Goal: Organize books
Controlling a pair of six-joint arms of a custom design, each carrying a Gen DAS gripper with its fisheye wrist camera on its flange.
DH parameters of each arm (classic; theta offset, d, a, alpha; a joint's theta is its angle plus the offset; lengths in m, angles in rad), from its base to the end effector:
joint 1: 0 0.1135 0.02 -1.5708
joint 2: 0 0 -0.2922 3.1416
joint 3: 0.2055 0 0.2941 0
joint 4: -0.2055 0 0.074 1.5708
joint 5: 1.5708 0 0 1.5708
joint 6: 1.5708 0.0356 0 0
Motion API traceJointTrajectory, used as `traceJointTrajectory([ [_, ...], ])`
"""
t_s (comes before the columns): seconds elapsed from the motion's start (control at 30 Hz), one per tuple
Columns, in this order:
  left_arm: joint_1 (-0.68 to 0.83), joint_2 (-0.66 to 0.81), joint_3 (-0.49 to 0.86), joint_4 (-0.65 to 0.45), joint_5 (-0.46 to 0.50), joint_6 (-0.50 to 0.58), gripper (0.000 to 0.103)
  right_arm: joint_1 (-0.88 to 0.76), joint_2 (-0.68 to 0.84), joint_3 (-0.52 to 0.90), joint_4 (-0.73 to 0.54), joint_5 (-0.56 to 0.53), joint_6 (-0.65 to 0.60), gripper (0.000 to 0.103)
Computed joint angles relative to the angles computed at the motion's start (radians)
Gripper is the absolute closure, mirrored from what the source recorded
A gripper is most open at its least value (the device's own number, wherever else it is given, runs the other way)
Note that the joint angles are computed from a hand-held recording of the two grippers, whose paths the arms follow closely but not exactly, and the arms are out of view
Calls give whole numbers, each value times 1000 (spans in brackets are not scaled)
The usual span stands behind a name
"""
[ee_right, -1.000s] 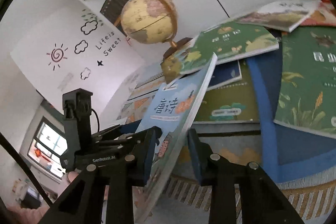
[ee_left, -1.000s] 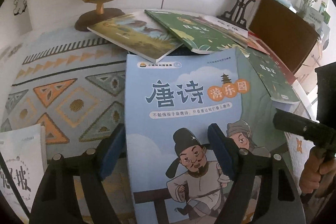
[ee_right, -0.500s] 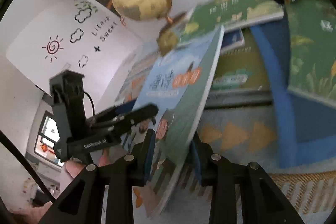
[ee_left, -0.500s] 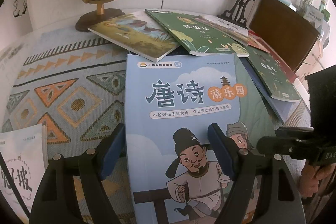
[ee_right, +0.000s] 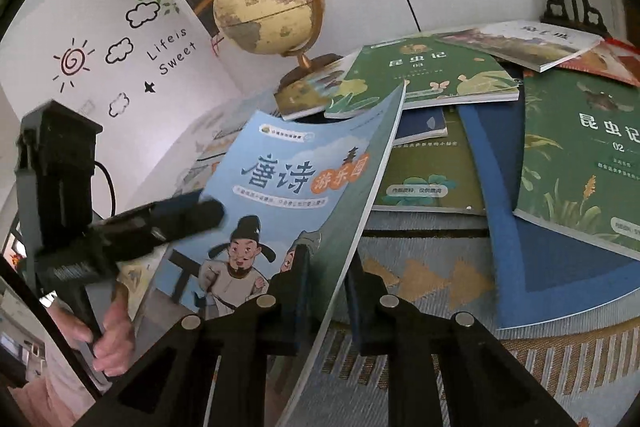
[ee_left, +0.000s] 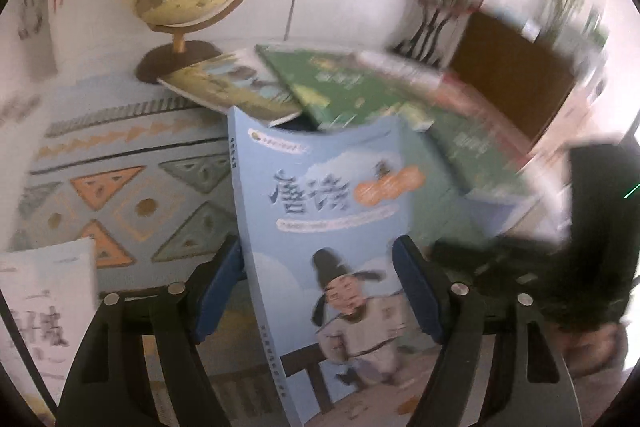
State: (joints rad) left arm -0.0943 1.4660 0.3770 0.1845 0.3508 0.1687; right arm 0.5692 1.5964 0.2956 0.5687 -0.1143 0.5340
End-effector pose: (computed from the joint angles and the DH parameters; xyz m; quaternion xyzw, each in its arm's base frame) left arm 0.2402 -0.0350 0.0923 0.1786 0.9150 -0.1528 0.3279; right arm 0.2029 0.1346 0.0710 -0.0393 0.9113 0.2575 0.3189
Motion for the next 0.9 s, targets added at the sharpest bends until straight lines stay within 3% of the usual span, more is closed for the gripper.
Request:
traceJointTrajectory([
  [0.1, -74, -5, -23, 49, -159, -11, 47, 4, 1, 2, 1, 11, -6, 86],
  [0.27, -16, 1, -4, 27, -116, -7, 67, 38, -21, 1, -15, 63, -19, 86],
  [0.67, -10, -62, -21, -5, -112, -20, 69, 106, -64, -1, -41, 122, -15, 86],
  [0.9, 13, -116, -26, -39, -68, -15, 69, 72, -80, -22, -21, 60, 34, 86],
])
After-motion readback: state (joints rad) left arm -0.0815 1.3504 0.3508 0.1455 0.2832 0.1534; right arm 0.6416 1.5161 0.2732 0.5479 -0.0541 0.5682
